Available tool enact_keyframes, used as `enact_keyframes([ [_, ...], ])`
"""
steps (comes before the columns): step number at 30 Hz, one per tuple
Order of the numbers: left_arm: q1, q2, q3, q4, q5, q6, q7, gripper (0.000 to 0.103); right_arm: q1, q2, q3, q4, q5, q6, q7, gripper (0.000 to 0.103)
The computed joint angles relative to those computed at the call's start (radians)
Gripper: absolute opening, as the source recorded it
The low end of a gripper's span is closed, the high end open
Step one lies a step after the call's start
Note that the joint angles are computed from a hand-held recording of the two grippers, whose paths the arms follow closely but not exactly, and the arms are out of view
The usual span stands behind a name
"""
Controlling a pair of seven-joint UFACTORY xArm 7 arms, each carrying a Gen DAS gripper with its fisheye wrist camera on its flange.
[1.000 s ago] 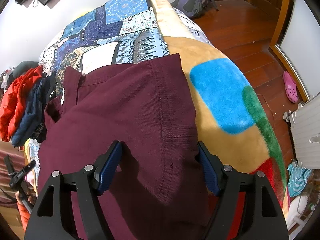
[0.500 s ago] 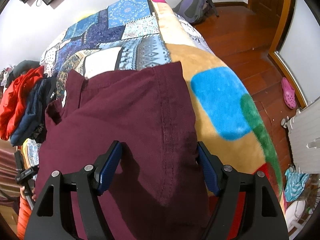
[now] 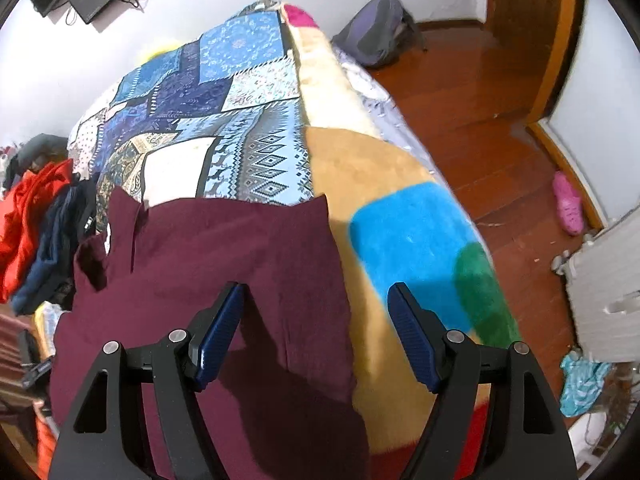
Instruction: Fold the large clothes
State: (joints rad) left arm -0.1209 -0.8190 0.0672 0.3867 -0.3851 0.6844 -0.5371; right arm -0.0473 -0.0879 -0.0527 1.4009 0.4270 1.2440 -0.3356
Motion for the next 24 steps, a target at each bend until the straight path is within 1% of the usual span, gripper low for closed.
enact_keyframes([
  [2, -0.008, 0.027, 0.008, 0.012, -0.009, -0.013, 0.008, 0.041, 0.001, 0.028, 0.0, 0.022, 0.023, 0.02, 0.004, 0.07],
  [3, -0.004, 0.036, 0.0, 0.023, 0.0, -0.01, 0.004, 0.038, 0.002, 0.04, 0.003, 0.03, 0.034, 0.03, 0.005, 0.065],
  [4, -0.006, 0.077, -0.02, 0.053, 0.007, -0.02, -0.007, 0.036, 0.003, 0.046, 0.005, 0.033, 0.055, 0.043, 0.0, 0.048],
  [5, 0.003, 0.086, -0.036, 0.07, 0.028, -0.007, -0.019, 0.034, 0.005, 0.039, 0.011, 0.024, 0.055, 0.033, 0.002, 0.042],
  [7, 0.022, 0.088, -0.072, 0.107, 0.079, 0.021, -0.047, 0.029, 0.011, -0.012, 0.018, -0.023, 0.038, -0.023, 0.004, 0.027],
  [8, 0.026, 0.093, -0.086, 0.124, 0.096, 0.025, -0.061, 0.028, 0.014, -0.034, 0.017, -0.041, 0.038, -0.042, 0.001, 0.025],
  [10, 0.029, 0.076, -0.105, 0.157, 0.131, 0.036, -0.078, 0.022, 0.026, -0.091, 0.019, -0.085, 0.018, -0.106, -0.015, 0.018],
  [13, 0.032, 0.061, -0.128, 0.235, 0.185, 0.039, -0.089, 0.02, 0.047, -0.16, 0.011, -0.106, 0.007, -0.169, -0.043, 0.015],
  [16, 0.045, 0.067, -0.164, 0.336, 0.249, 0.064, -0.109, 0.019, 0.076, -0.196, -0.014, -0.067, 0.037, -0.171, -0.077, 0.014],
  [17, 0.049, 0.09, -0.168, 0.373, 0.271, 0.068, -0.106, 0.018, 0.085, -0.202, -0.02, -0.05, 0.047, -0.17, -0.088, 0.013],
  [18, 0.053, 0.104, -0.178, 0.417, 0.295, 0.083, -0.106, 0.018, 0.093, -0.213, -0.024, -0.031, 0.058, -0.167, -0.097, 0.013],
  [20, 0.052, 0.105, -0.188, 0.46, 0.319, 0.114, -0.112, 0.018, 0.108, -0.217, -0.028, 0.0, 0.064, -0.162, -0.114, 0.012],
  [24, 0.055, 0.115, -0.184, 0.486, 0.336, 0.205, -0.132, 0.018, 0.122, -0.21, -0.021, 0.048, 0.043, -0.172, -0.114, 0.012],
])
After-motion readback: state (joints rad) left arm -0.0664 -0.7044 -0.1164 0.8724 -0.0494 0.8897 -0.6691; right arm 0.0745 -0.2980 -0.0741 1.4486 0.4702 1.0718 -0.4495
